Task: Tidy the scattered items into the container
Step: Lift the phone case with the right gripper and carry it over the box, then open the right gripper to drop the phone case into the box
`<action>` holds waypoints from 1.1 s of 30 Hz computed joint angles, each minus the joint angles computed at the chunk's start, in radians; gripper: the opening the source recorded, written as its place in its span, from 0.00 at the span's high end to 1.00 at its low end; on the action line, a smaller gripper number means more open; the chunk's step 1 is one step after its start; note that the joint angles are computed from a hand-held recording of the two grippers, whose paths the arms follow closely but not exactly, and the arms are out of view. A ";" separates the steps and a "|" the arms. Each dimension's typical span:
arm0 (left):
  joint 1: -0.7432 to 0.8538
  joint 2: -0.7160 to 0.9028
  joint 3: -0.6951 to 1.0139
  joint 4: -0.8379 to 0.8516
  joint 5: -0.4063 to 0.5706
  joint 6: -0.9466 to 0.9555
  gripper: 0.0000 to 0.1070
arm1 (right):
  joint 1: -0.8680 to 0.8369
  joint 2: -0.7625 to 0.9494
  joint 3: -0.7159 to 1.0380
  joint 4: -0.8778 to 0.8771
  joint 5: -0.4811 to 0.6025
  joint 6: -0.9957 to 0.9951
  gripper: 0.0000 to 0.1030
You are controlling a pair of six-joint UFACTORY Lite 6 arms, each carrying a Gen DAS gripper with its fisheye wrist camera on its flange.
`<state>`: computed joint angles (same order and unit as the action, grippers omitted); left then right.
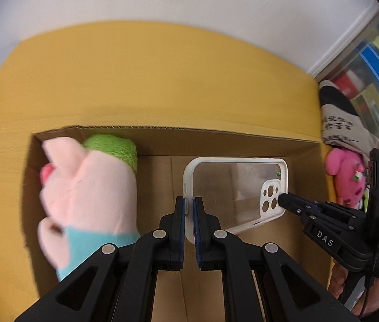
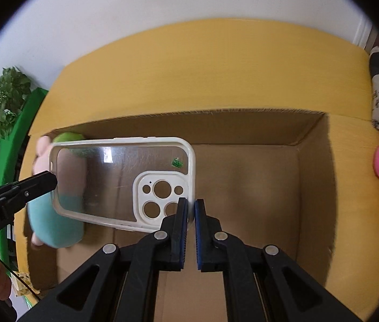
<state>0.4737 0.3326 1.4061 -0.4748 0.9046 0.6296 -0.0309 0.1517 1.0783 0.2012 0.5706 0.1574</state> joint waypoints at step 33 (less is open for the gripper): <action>0.446 -0.672 -0.122 -0.088 0.415 0.217 0.14 | 0.515 -0.559 -0.023 -0.553 0.488 0.638 0.32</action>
